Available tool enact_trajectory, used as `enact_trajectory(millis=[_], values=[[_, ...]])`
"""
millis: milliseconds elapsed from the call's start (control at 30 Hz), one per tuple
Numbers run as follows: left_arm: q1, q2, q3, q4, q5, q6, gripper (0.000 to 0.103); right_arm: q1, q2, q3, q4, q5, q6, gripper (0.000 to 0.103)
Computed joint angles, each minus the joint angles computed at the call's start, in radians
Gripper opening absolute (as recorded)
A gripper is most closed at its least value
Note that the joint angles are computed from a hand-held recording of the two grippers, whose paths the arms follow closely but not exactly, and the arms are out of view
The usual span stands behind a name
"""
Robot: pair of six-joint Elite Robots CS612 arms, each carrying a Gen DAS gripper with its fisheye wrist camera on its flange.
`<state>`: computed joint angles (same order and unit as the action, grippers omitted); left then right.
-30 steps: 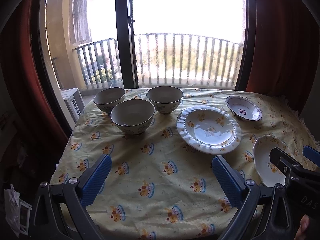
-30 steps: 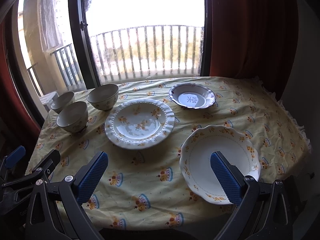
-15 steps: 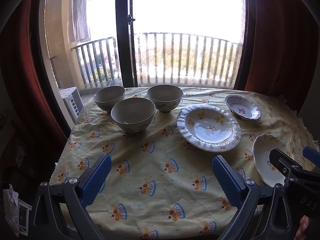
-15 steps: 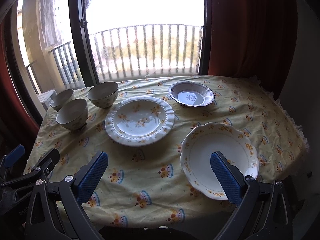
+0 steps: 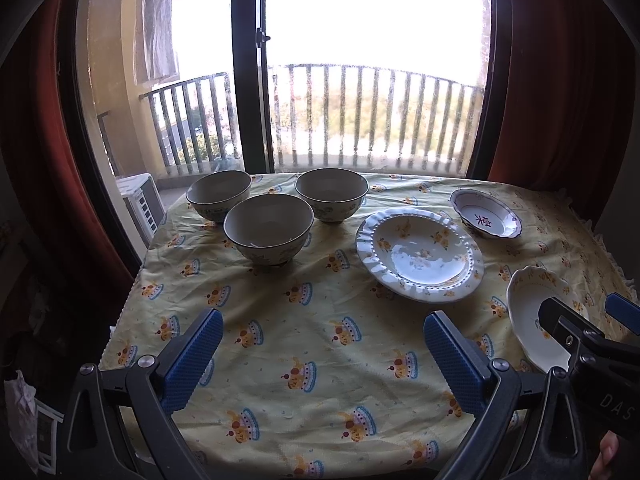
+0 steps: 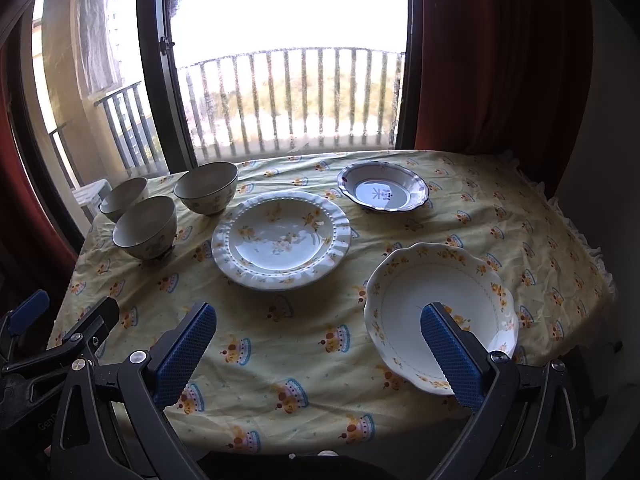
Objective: Organize plates and bowls
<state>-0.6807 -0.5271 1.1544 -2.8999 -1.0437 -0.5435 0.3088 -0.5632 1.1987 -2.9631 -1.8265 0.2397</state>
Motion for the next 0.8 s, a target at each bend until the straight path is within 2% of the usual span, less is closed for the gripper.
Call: enact_trajectory(millis=[400,600,800], values=[[0.008,0.014,-0.026,0.014,-0.069,0.034,0.099,0.007,-0.004,-0.001,0.068,-0.044,0.046,0.103],[0.002,0.047,-0.095,0.065,-0.085,0.041,0.098,-0.008,-0.005,0.003,0.085,-0.048,0.057,0.103],[-0.013,0.106,-0.221,0.165,-0.073,0.018,0.098,-0.043,0.005,-0.009,0.088,-0.016,0.03,0.103]])
